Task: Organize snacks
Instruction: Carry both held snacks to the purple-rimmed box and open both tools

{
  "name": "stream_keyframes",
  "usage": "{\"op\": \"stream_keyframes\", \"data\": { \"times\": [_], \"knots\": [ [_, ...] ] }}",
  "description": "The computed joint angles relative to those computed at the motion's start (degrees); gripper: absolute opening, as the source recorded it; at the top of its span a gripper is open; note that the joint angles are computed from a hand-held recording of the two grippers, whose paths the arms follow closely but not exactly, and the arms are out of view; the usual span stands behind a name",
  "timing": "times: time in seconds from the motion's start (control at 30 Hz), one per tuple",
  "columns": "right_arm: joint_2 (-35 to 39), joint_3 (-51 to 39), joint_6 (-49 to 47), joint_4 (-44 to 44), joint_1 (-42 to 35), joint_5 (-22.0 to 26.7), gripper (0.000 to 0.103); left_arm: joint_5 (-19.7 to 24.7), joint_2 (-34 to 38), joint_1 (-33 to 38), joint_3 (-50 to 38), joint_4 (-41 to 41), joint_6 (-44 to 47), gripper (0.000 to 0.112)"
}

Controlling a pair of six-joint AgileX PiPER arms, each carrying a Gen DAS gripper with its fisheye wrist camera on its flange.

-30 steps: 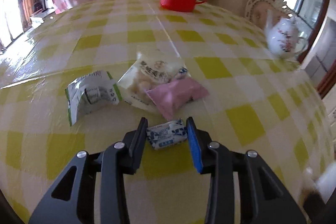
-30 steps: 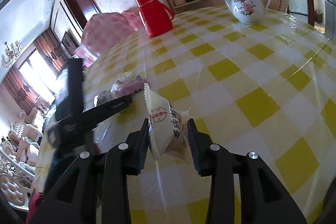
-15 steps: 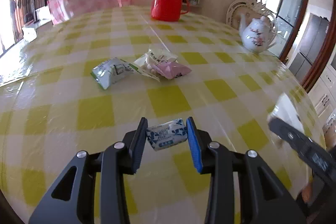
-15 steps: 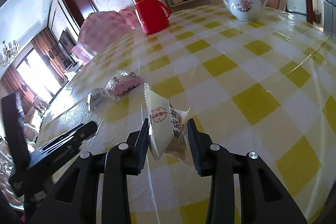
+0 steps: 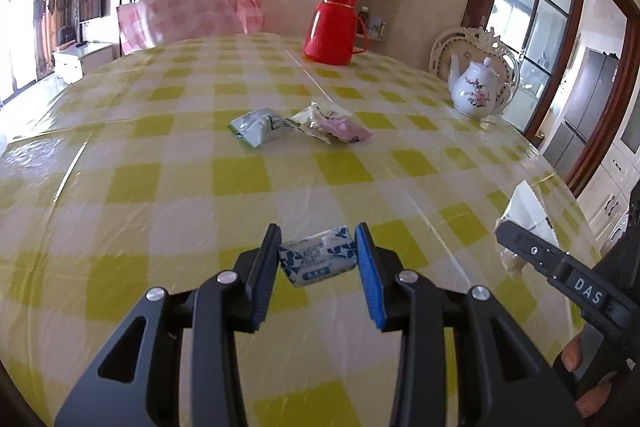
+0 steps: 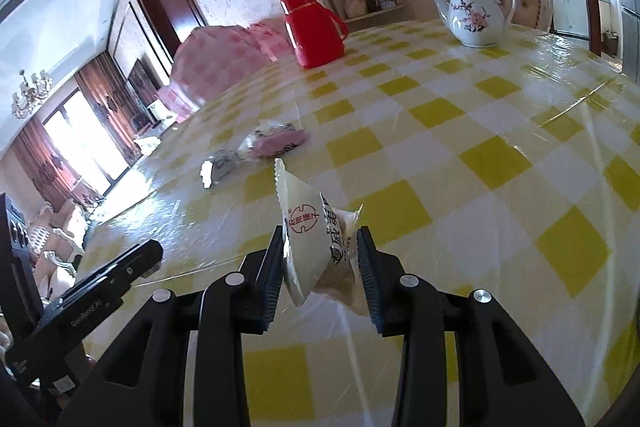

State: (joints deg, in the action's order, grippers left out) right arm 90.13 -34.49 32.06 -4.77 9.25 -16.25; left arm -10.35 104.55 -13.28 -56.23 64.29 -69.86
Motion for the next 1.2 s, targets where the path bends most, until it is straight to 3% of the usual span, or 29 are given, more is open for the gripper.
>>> {"op": "stream_keyframes", "data": {
  "times": [0.23, 0.37, 0.57, 0.73, 0.87, 1.03, 1.2],
  "knots": [
    [-3.08, 4.97, -8.21, 12.24, 8.74, -2.45, 0.036, -3.93, -5.79, 2.34, 9.61, -12.68, 13.76, 0.038],
    [-5.32, 8.07, -8.01, 15.58, 12.72, -5.08, 0.036, -5.80, -9.67, 3.47, 14.86, -15.72, 18.07, 0.038],
    [-6.38, 10.80, -7.45, 19.40, 19.42, -8.17, 0.036, -6.10, -15.26, 5.67, 20.71, -14.14, 19.22, 0.038],
    [-5.56, 10.91, -7.28, 21.54, 25.42, -9.63, 0.036, -6.73, -21.37, 10.93, 25.79, -5.99, 14.84, 0.038],
    [-4.30, 9.05, -13.42, 28.89, 32.57, -9.78, 0.036, -9.54, -26.23, 18.19, 30.03, 2.65, 10.98, 0.038],
    [-1.55, 4.79, -20.69, 36.19, 39.99, -9.11, 0.036, -16.47, -29.92, 31.87, 33.56, 17.34, 4.74, 0.038],
    [1.12, 0.20, -26.52, 41.42, 45.69, -7.32, 0.036, -23.55, -30.33, 45.45, 34.46, 25.49, 5.07, 0.038]
  ]
}}
